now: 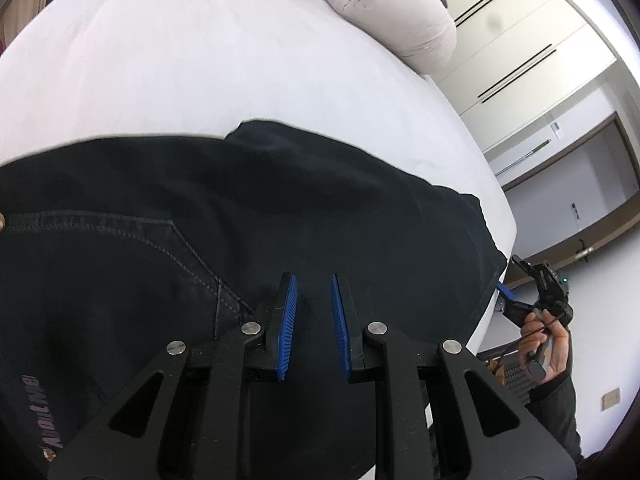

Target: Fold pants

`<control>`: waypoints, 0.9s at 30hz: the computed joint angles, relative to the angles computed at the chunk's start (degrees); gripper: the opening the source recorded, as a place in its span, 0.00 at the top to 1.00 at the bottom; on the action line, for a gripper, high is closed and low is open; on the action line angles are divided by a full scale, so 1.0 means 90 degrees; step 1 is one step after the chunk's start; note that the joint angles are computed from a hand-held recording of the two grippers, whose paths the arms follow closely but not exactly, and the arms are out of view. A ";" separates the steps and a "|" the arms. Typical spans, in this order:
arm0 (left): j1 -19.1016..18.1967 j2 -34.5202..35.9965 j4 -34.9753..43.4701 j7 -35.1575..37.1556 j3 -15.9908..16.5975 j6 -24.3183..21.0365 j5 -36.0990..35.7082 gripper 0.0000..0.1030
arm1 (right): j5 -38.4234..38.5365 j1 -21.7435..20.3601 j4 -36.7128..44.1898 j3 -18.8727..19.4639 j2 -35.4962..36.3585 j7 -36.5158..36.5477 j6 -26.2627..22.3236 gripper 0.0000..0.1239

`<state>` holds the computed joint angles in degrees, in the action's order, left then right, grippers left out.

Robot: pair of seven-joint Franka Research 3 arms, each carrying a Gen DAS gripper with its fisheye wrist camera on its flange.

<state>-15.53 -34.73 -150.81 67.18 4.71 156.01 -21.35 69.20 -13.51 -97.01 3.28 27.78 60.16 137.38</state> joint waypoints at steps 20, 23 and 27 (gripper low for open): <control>-0.0502 -0.0243 -0.0826 0.0531 0.0549 0.0562 -0.0956 0.83 | 0.0932 -0.0163 0.0791 0.0350 0.0684 0.0245 -0.0312 0.86; -0.0465 -0.0364 -0.0949 0.0703 0.0687 0.0544 -0.0944 0.85 | 0.0862 -0.0143 0.0737 0.0357 0.0661 0.0200 -0.0201 0.93; -0.0498 -0.0388 -0.1035 0.0735 0.0721 0.0628 -0.1009 0.91 | 0.0643 -0.0016 0.0641 0.0309 0.0511 0.0166 0.0021 0.94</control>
